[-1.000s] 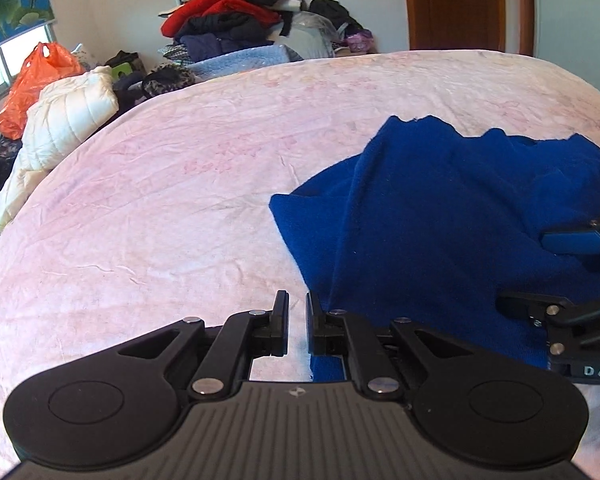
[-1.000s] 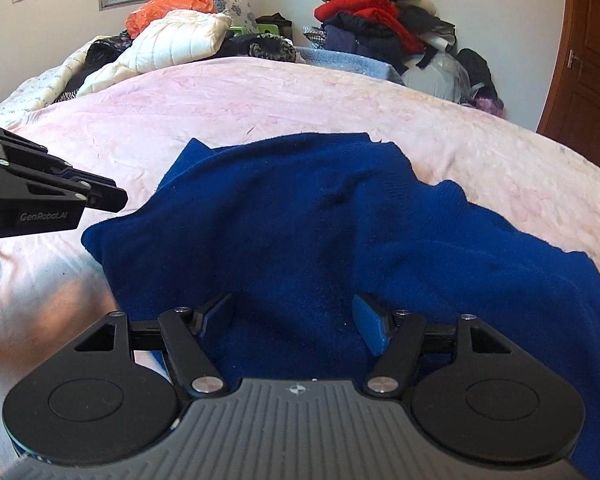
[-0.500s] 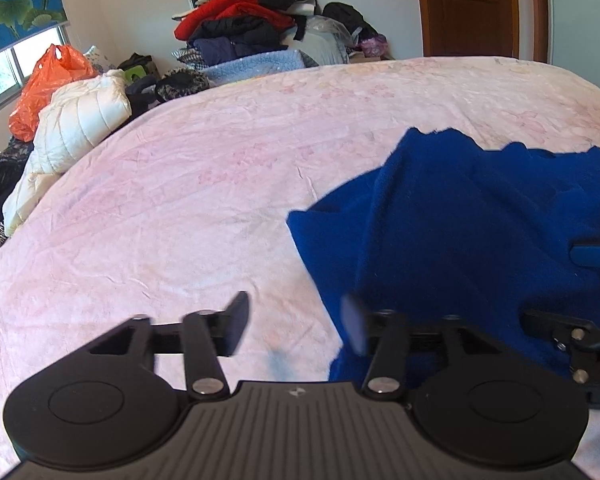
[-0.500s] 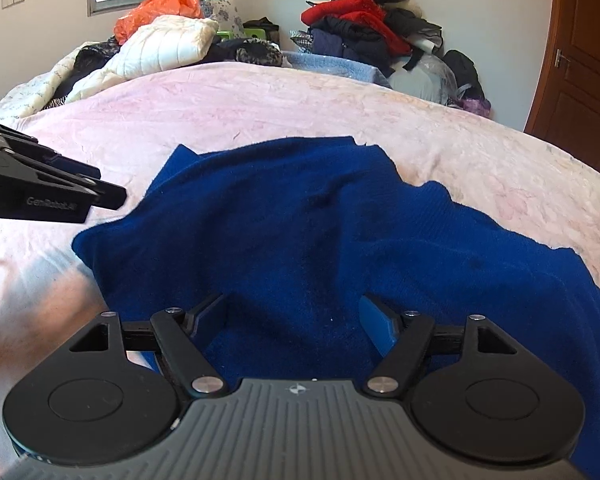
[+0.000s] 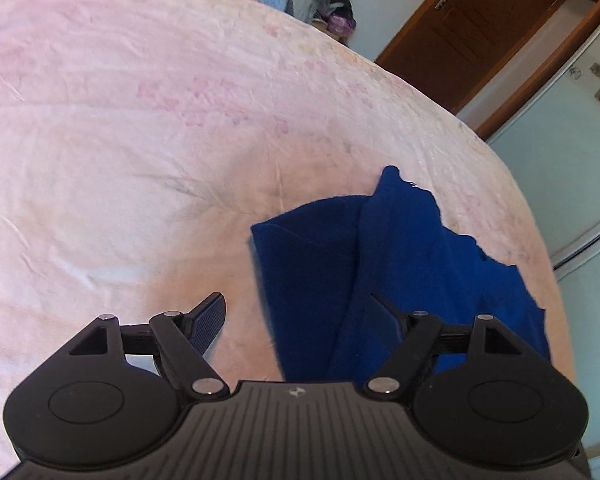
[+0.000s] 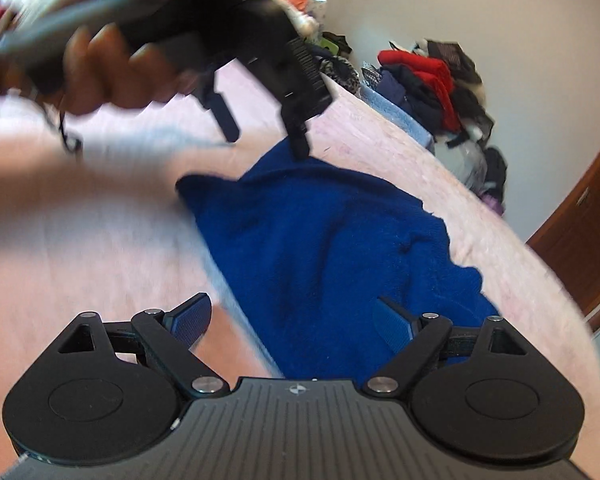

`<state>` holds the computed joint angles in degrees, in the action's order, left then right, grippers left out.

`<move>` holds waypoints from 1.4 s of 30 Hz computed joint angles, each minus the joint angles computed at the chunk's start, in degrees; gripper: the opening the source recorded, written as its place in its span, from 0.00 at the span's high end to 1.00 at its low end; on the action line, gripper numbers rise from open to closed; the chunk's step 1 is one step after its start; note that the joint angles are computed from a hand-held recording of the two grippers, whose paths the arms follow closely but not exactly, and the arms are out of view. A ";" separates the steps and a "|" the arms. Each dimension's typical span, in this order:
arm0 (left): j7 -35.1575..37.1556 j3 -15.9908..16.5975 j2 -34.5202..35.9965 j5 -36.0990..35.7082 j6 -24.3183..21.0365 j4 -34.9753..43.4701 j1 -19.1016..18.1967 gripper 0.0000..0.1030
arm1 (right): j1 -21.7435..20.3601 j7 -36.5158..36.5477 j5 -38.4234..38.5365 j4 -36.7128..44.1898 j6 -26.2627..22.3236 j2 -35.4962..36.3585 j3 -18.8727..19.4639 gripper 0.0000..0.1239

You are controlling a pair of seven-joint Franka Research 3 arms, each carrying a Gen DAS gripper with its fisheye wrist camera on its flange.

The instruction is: Fold small clothes

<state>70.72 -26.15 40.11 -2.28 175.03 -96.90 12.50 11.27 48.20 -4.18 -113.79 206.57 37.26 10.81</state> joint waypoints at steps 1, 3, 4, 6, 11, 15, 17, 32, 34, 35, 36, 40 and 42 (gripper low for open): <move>2.66 -4.75 2.57 -0.83 -0.82 1.70 3.66 0.24 | 3.26 -1.65 2.78 0.47 1.89 0.60 -2.68 0.23; 7.01 -10.65 6.98 -2.08 -2.60 5.28 7.49 0.24 | 7.45 -4.40 7.40 2.40 3.86 2.13 -5.80 0.23; 9.22 -12.66 8.97 -2.58 -3.79 7.24 8.45 0.24 | 9.04 -5.78 9.51 4.09 4.63 3.40 -7.00 0.22; 11.08 -13.00 12.17 -3.70 -6.84 12.41 7.07 0.23 | 12.52 -9.10 14.50 7.81 5.57 5.98 -9.54 0.22; 14.63 -12.09 19.84 -6.26 -11.53 26.42 2.02 0.18 | 14.33 -13.61 19.59 16.59 4.47 11.28 -10.10 0.24; 14.98 -8.32 24.31 -7.26 -16.59 37.83 -3.48 0.19 | 12.18 -14.32 16.26 19.93 0.23 12.40 -7.56 0.46; 13.80 -4.77 25.05 -6.97 -18.80 41.83 -6.57 0.19 | 12.31 -14.79 15.79 20.65 -0.56 12.75 -7.48 0.55; -7.49 24.08 13.30 14.14 -20.08 34.82 -26.30 0.92 | -15.28 0.64 -6.56 15.08 -7.08 11.45 18.79 0.87; -10.47 25.99 12.58 17.69 -20.92 35.00 -28.14 0.91 | -21.82 4.08 -10.41 13.96 -9.16 12.18 24.99 0.87; -11.97 26.71 12.44 19.26 -21.37 35.37 -28.93 0.91 | -25.31 5.39 -12.07 13.46 -10.41 12.89 28.44 0.87; -13.26 27.13 12.67 20.57 -22.00 36.20 -29.51 0.91 | -27.82 6.35 -12.77 12.98 -11.24 13.49 31.01 0.87; -15.69 26.66 13.45 24.05 -24.83 39.38 -30.23 0.91 | -36.43 8.48 -13.62 10.54 -13.37 15.82 39.49 0.88; -16.72 26.41 14.05 25.12 -26.46 41.27 -30.77 0.91 | -39.78 9.11 -13.11 7.91 -12.92 16.03 42.29 0.89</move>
